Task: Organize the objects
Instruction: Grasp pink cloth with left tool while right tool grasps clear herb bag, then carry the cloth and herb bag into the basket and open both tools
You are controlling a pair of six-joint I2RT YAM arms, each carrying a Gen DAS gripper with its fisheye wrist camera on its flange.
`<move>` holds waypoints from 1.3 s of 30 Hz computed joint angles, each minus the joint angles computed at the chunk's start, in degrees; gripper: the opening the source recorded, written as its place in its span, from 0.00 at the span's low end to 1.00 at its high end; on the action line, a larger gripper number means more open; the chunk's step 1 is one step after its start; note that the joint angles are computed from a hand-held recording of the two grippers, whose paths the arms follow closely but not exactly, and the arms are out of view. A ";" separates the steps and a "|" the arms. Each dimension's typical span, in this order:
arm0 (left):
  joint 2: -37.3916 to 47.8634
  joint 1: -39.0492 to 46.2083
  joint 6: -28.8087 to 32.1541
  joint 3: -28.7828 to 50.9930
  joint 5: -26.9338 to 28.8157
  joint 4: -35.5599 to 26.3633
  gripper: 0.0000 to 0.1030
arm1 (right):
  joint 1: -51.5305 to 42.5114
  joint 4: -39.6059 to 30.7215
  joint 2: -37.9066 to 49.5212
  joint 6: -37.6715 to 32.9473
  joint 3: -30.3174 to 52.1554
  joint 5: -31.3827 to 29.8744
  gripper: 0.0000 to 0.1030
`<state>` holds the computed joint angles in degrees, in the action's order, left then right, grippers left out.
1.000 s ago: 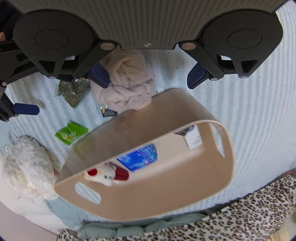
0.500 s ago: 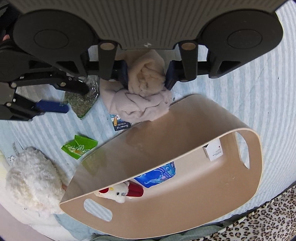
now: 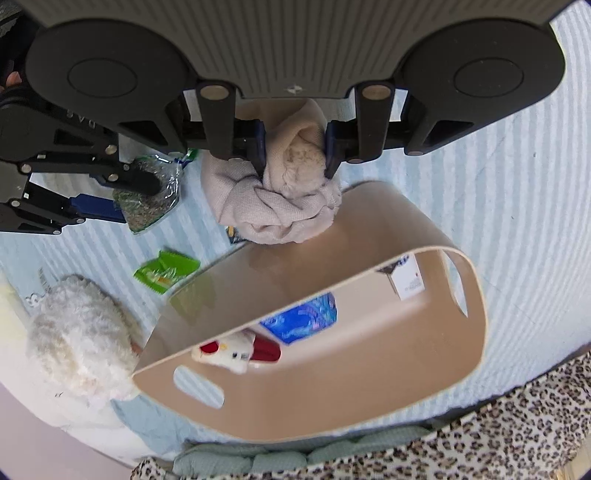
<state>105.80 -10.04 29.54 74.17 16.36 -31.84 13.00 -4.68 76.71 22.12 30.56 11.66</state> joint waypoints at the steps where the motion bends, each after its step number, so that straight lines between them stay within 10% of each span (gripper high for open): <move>1: -0.77 0.19 -0.05 -0.33 0.50 0.10 0.30 | -0.10 -0.16 -1.12 0.29 -0.31 0.40 0.32; 20: -16.34 0.63 -11.13 -10.39 4.21 13.48 0.30 | -3.97 0.90 -18.09 2.08 -2.75 9.00 0.32; 39: -5.22 -2.69 -26.52 -2.09 -7.61 25.68 0.30 | -6.83 10.58 4.19 -5.20 12.65 8.59 0.32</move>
<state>100.59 -12.73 3.02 72.07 8.76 -6.16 6.17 5.90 80.90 16.92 43.21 20.25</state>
